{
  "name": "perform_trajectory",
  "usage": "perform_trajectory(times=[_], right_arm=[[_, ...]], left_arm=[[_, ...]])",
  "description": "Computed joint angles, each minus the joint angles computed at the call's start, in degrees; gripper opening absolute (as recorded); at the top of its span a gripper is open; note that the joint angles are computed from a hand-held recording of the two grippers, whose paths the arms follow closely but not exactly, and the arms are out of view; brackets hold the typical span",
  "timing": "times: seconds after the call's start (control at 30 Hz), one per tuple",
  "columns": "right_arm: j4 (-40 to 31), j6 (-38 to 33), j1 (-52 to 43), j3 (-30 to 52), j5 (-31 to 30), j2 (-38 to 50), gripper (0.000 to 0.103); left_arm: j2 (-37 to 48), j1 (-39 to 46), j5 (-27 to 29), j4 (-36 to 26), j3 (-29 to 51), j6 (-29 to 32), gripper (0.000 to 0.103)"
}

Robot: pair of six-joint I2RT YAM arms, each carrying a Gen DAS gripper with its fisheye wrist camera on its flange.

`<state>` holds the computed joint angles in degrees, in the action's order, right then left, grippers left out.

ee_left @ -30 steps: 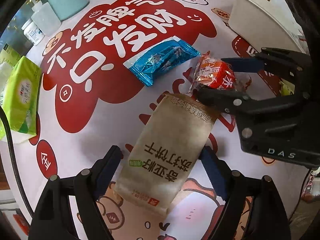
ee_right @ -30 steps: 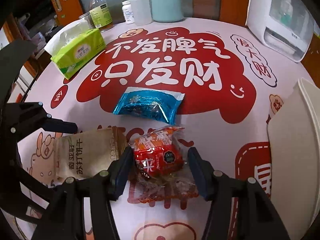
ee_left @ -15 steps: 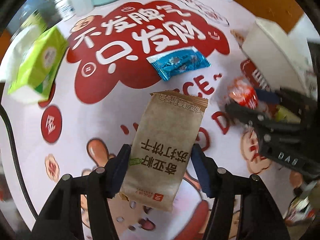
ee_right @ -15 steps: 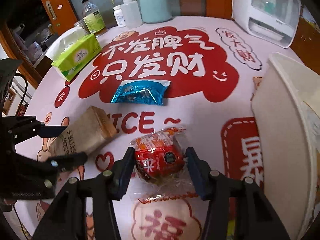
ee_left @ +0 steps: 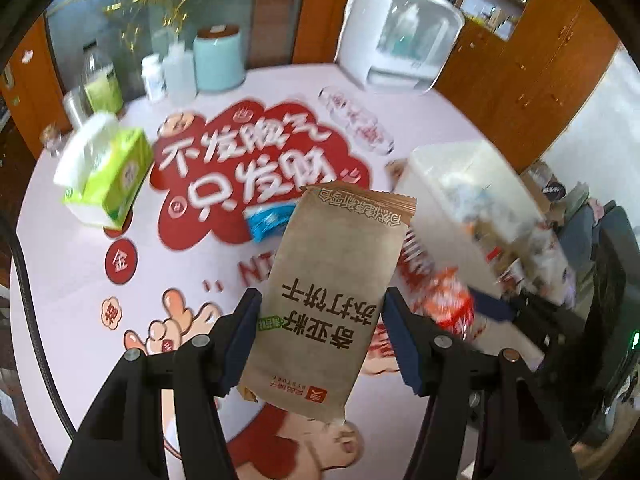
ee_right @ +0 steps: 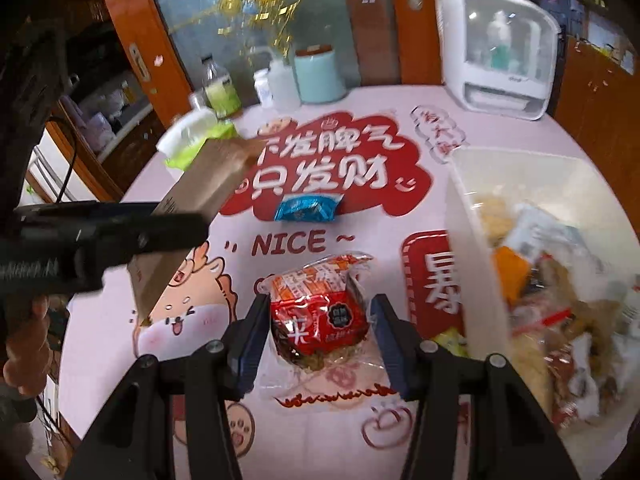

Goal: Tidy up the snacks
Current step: 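Carry the beige pack with the left tool while the right tool carries the red candy over the tray, then release the beige pack from the left tool while the right tool drops the red candy into the tray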

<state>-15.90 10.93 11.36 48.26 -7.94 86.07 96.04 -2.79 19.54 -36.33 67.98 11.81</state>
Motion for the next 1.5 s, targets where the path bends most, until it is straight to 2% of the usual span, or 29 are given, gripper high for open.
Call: perform_trajectory(times=[0.17,0.3,0.57,0.8,1.0,1.5], right_arm=[[-5.2,-2.0,-6.7,-2.7,-1.5,-11.2,0.052],[-9.1,-4.8,-13.2,-3.1,-1.6,-17.2,0.052],[-12.6,-11.2,-27.5,-2.5,-6.0,-22.7,0.052],[-12.9,-16.6,-38.5,-0.6,-10.5,-19.0,0.052],[-11.1,-19.8,-43.5,1.1,-12.0,-13.9,0.053],[-10.3,-26.8,-45.8,5.3,-12.6,-3.3,0.057]], left_arm=[[-3.5,-6.6,-0.3,-0.9,3.0,-6.1,0.06],[-4.2,-13.3,-2.6,-1.3,6.2,-10.4,0.06],[-1.8,-26.3,-9.7,-1.4,12.7,-16.3,0.06],[3.2,-34.3,-15.9,-2.4,18.9,-19.5,0.06],[8.0,-37.7,-18.4,-3.5,23.8,-22.3,0.06],[18.9,-41.2,-23.5,-6.7,35.1,-26.8,0.06]])
